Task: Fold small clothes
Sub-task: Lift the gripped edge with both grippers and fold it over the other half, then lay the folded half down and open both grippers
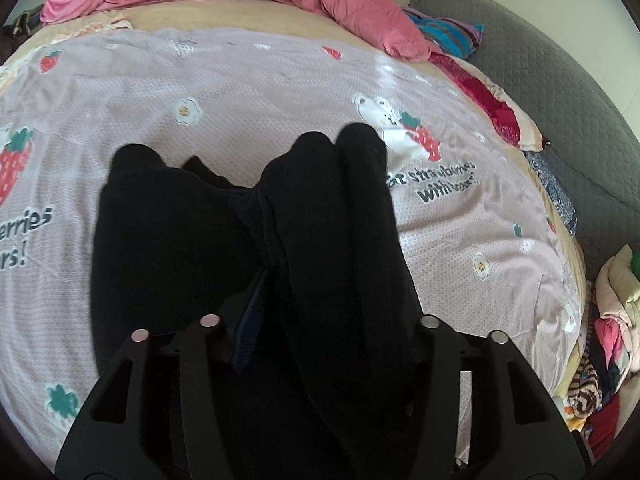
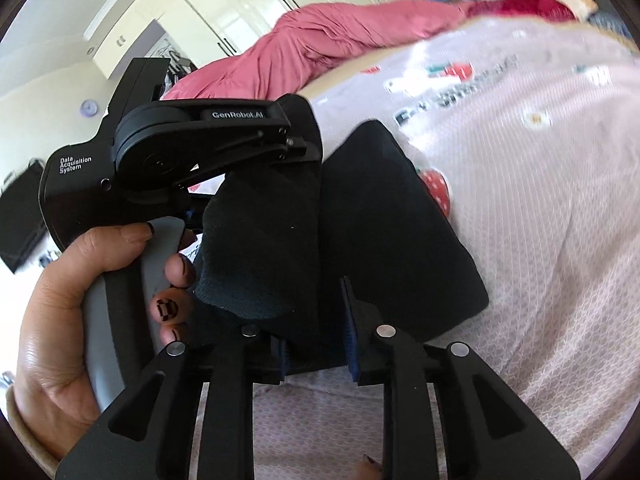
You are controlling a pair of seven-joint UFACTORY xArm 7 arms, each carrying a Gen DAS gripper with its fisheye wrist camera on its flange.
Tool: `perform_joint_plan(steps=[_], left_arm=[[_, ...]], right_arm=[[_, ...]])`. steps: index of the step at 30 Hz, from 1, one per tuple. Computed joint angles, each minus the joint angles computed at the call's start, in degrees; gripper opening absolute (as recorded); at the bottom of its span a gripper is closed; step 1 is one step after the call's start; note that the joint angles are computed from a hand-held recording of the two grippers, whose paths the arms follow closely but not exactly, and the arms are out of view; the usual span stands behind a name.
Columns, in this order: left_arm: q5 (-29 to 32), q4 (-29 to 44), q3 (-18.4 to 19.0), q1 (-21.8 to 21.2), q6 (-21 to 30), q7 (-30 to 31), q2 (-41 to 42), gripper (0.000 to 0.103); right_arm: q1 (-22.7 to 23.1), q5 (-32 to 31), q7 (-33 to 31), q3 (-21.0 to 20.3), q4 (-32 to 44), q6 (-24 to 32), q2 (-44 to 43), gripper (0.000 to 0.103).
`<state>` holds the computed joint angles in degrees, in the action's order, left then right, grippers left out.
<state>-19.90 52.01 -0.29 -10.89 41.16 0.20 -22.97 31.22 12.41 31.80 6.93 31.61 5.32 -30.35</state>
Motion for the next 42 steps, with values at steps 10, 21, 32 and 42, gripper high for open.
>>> perform_joint_plan(steps=[10,21,32,42], left_arm=[[-9.61,-3.43,4.16,-1.64,-2.24,5.8,-5.66,0.072],[6.83,-11.51,1.8,6.27,-3.68,3.12,-15.88,0.072],[12.01,-14.02,1.32,6.09,-3.01,2.78,-17.51,0.073],[10.32,-14.13,0.28,3.55,-1.59,1.45,-18.4,0.074]], right_arm=[[16.37,12.86,-13.85,-17.54,-1.86,3.09,-4.74,0.054],[29.86,27.03,-34.7,-38.39,16.77,22.43,3.99,0.07],[24.22,31.81,-41.72,-36.07,24.91,28.27,14.77,0.023],[15.12,24.7,-45.47,-27.29,27.83,23.83,17.46,0.018]])
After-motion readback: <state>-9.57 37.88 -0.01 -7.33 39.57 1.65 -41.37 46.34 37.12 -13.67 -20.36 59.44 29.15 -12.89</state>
